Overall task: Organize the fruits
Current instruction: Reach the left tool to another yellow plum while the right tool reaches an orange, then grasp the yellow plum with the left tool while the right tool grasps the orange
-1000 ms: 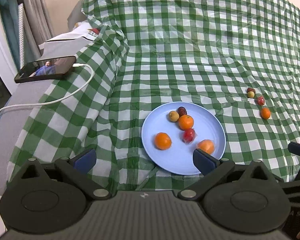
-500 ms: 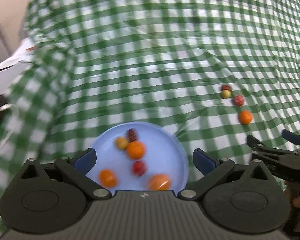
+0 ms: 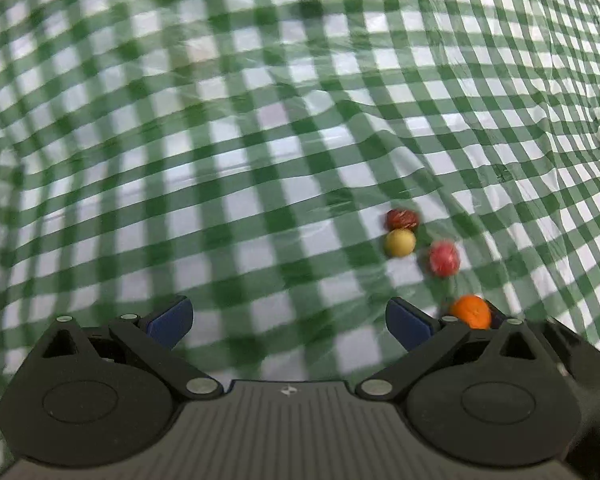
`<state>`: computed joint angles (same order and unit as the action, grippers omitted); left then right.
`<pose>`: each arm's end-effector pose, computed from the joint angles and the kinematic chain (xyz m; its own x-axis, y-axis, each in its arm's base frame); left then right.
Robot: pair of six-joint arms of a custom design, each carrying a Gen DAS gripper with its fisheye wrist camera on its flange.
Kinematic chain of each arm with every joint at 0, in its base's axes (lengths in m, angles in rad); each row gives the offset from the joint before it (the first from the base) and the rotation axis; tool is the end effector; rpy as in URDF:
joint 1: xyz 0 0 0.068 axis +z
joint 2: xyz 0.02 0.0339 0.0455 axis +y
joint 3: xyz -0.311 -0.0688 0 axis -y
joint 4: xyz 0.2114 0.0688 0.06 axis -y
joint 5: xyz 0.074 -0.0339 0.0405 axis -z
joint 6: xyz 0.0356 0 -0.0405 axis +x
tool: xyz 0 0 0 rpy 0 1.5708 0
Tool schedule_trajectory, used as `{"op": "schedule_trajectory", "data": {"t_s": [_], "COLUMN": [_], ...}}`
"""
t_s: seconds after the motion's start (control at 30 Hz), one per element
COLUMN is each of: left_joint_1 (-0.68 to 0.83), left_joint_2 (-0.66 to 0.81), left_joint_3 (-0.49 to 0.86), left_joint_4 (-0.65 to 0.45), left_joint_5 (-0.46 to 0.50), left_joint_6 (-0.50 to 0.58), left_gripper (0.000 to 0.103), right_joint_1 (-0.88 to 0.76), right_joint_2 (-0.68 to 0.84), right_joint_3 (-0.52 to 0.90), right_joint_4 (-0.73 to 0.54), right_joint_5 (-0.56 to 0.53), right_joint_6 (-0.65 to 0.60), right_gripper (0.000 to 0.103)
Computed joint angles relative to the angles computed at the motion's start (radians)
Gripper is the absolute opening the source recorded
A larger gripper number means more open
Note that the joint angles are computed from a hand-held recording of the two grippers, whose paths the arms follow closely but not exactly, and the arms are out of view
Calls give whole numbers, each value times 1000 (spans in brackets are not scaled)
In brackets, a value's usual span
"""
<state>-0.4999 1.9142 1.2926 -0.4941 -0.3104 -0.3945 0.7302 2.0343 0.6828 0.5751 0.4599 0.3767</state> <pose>0.3378 -0.1721 0.2351 -0.8579 0.0516 -0.5112 0.0096 0.9964 0.0843 0.2632 0.2144 0.1242 -0.6185 -0.1113 -0.7778 -0.1444 0.9892 -0.0268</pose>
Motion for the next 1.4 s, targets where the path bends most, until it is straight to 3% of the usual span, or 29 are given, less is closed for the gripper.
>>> {"op": "schedule_trajectory", "data": {"t_s": [0.1, 0.3, 0.4, 0.47, 0.53, 0.6, 0.63, 0.67, 0.73, 0.9, 1.17, 1.27, 1.4], "left_joint_1": [-2, -1, 7, 10, 6, 4, 1, -3, -19, -20, -4, -8, -20], "left_joint_2": [107, 276, 329, 357, 369, 356, 340, 326, 309, 187, -244, -419, -619], "left_joint_3": [89, 246, 297, 317, 316, 284, 253, 228, 200, 64, -237, -315, -378], "left_joint_4": [15, 11, -1, -2, 22, 74, 115, 147, 170, 194, 19, -97, -272], "left_joint_5": [22, 54, 101, 119, 113, 124, 130, 139, 117, 74, -17, -54, -107], "left_joint_6": [25, 74, 101, 121, 130, 144, 155, 172, 199, 172, 24, -44, -124], "left_gripper": [103, 101, 95, 84, 83, 67, 43, 28, 27, 27, 27, 27, 27], "right_joint_1": [-11, -62, -70, -79, -87, -104, -105, -103, -87, -74, -7, 44, 111], "right_joint_2": [-3, 14, 22, 29, 34, 49, 39, 39, 29, 28, 19, -26, -170], "right_joint_3": [-25, -8, -10, -3, 2, 22, 4, 3, -3, -24, -81, -82, -60], "right_joint_4": [37, 4, 25, 21, 21, 23, 34, 36, 31, 72, 176, 109, -87], "right_joint_5": [100, 28, 9, -3, -8, -16, -14, -9, 8, 50, 161, 186, 182], "right_joint_6": [11, 65, 60, 68, 72, 53, 48, 47, 53, 31, -66, -97, -13], "right_gripper": [35, 35, 36, 36, 36, 36, 36, 36, 36, 35, 35, 35, 35]}}
